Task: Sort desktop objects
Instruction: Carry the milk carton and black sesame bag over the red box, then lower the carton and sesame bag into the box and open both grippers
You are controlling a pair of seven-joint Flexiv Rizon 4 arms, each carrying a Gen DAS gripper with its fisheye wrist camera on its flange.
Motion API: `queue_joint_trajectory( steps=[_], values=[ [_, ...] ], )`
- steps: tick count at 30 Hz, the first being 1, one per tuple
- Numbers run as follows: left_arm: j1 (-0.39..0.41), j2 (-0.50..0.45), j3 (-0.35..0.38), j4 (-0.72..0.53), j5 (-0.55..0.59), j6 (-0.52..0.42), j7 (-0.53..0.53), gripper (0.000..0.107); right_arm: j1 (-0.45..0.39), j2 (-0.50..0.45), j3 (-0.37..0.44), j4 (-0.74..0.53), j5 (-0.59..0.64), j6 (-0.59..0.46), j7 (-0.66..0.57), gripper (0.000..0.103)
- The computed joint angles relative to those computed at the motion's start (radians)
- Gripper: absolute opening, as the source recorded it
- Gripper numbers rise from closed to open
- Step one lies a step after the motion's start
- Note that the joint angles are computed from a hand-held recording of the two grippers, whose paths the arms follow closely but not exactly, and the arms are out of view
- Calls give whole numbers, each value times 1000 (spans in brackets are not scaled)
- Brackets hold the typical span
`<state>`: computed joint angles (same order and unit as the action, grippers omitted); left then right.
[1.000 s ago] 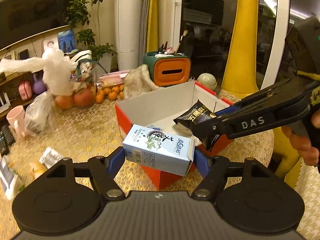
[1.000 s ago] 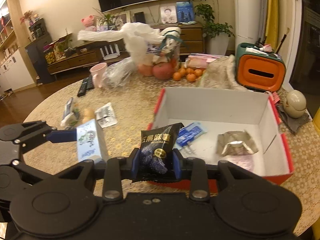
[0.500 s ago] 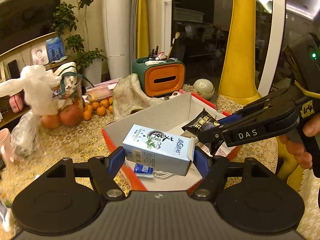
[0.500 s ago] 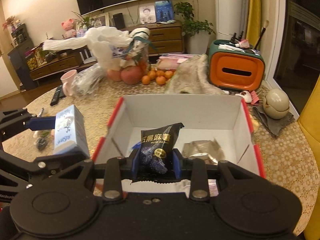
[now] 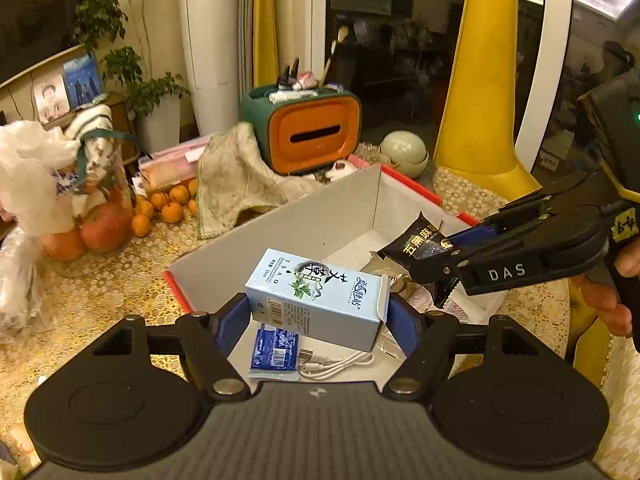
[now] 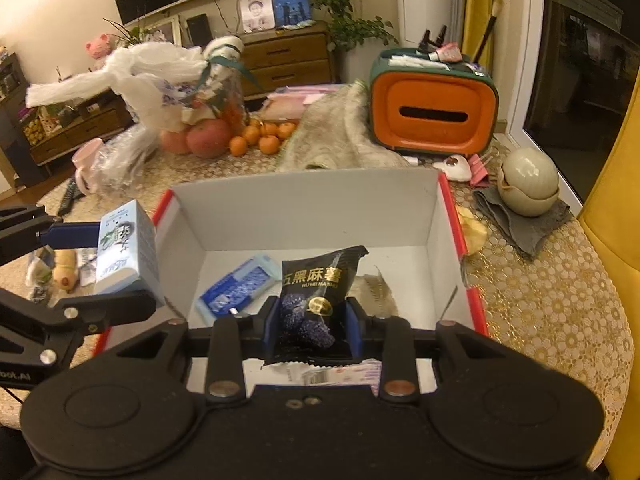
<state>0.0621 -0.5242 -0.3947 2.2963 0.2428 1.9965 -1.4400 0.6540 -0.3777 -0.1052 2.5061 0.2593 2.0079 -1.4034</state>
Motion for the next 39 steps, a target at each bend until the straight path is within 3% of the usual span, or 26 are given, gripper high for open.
queue_joint_trajectory(
  steps=[11, 21, 24, 31, 39],
  values=[
    [-101, -101, 47, -103, -95, -100, 88, 73, -9, -88, -53, -85, -45, -54, 16, 33],
    [-144, -154, 61, -161, -185, -211, 162, 73, -129, -149, 8, -171, -159, -118, 101, 33],
    [-135, -156, 46, -163, -205, -234, 186, 73, -128, -163, -2, -178, -184, -130, 117, 33],
    [-187, -141, 86, -185, -274, -324, 222, 74, -151, -175, 12, -182, -220, -122, 135, 34],
    [-179, -136, 72, -168, -299, -299, 242, 73, -117, -175, -22, -180, -215, -124, 146, 38]
  ],
)
